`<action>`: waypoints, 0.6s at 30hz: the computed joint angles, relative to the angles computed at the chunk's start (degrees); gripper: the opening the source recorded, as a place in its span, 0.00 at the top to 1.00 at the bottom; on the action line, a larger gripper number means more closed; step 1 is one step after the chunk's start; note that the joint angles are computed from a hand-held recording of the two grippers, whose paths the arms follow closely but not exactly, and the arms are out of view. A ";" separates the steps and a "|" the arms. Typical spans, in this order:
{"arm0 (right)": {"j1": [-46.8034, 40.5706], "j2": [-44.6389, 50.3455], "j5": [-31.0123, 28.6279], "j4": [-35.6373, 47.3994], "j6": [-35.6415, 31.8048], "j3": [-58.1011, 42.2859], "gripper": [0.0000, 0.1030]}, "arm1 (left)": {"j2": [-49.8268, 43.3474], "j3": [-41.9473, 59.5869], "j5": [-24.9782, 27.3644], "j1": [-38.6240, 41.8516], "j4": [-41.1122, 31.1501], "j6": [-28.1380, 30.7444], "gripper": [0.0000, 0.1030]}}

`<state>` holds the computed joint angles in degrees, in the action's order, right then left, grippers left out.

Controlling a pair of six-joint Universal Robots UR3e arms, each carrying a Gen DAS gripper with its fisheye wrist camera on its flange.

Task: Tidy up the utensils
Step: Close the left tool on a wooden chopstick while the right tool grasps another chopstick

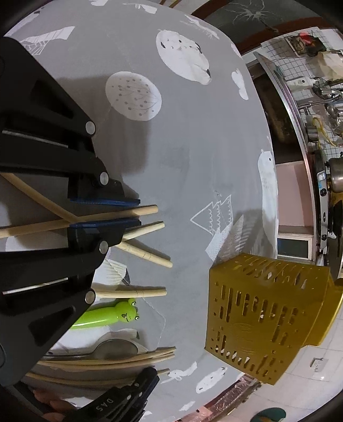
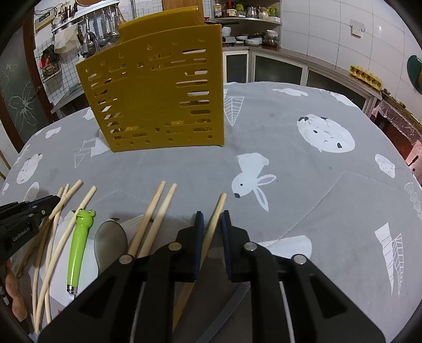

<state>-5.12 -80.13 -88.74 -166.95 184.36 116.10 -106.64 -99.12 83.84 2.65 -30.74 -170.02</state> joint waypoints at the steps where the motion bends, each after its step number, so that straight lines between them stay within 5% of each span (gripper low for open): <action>1: 0.21 0.18 -0.33 0.28 0.20 -0.34 0.86 | -0.24 0.51 0.43 -0.29 -0.39 -0.08 0.91; 10: 2.87 2.66 -5.16 9.23 5.81 -7.96 0.86 | -1.83 5.84 0.85 -0.63 -7.27 -1.57 0.91; 18: 7.59 6.58 -13.20 11.28 8.07 -12.97 0.87 | -1.49 4.87 1.48 -1.08 -6.05 -2.21 0.91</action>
<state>2.47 -73.55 -101.94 -155.67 192.42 103.12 -108.14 -94.25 85.32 1.57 -36.79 -172.23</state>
